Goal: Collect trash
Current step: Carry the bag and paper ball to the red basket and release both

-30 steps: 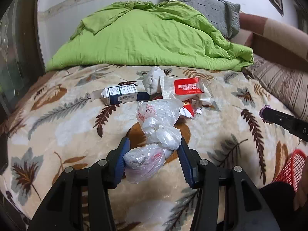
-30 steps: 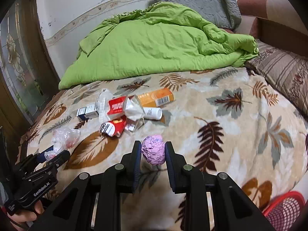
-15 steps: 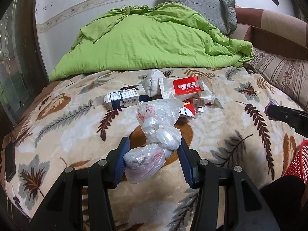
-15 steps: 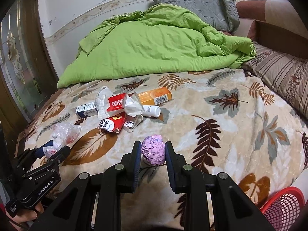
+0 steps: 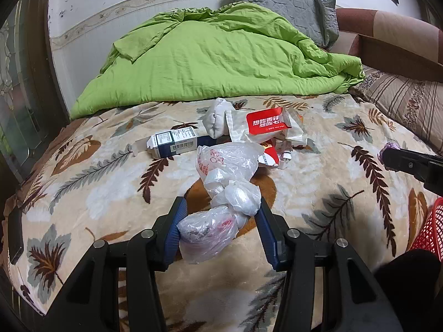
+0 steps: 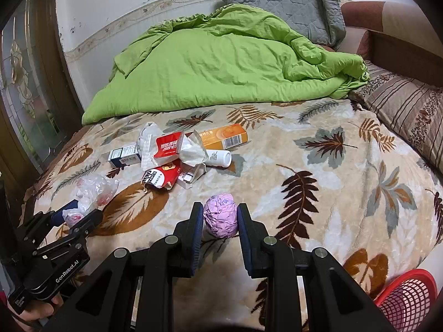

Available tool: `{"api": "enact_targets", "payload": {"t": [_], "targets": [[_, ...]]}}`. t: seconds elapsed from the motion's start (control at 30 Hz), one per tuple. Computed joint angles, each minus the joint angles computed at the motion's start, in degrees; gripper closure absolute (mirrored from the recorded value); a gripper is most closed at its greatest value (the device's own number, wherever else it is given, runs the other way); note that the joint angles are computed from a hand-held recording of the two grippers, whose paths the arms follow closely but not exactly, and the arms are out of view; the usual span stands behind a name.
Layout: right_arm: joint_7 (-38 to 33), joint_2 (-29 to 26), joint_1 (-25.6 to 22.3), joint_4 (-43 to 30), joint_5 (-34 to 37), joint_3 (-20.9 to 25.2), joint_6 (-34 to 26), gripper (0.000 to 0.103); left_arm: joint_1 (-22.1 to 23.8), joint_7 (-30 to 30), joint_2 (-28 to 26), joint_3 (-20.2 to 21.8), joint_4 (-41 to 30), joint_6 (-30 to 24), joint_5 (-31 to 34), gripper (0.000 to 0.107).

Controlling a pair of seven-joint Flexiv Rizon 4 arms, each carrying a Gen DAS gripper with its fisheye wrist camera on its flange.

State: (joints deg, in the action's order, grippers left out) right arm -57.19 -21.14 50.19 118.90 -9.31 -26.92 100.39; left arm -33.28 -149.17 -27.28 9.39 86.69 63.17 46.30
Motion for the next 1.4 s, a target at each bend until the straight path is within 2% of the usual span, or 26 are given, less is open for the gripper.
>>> {"api": "enact_targets", "payload": {"t": [0.57,0.9,1.2,1.3,1.4], "targets": [[-0.1,0.1,-1.1,-0.2,0.2,1.3,0.0,0.076,-0.3,0.4,-0.4,-0.2,-0.5,-0.3,-0.2,0.058],[1.6,2.5,-10.4,1.2,-0.8,11.9,-0.5,0.076,-0.1,2.9,-0.6,-1.2,-0.2,1.2,-2.3,0.058],[2.5,6.2,-21.1,4.6,-1.2,22.3,-0.2,0.076,-0.9,7.9,-0.6,-2.3,-0.1,3.0,-6.0,0.058],[2.9,7.7,-23.3,6.3,-0.8,23.7,0.4,0.076,-1.5,10.2,-0.9,-2.9,-0.7,3.4,-7.2,0.058],[3.6,9.8,-23.3,9.0,0.0,22.2,1.3,0.076,-2.0,12.8,-1.3,-3.5,-1.4,3.9,-8.7,0.058]]}}
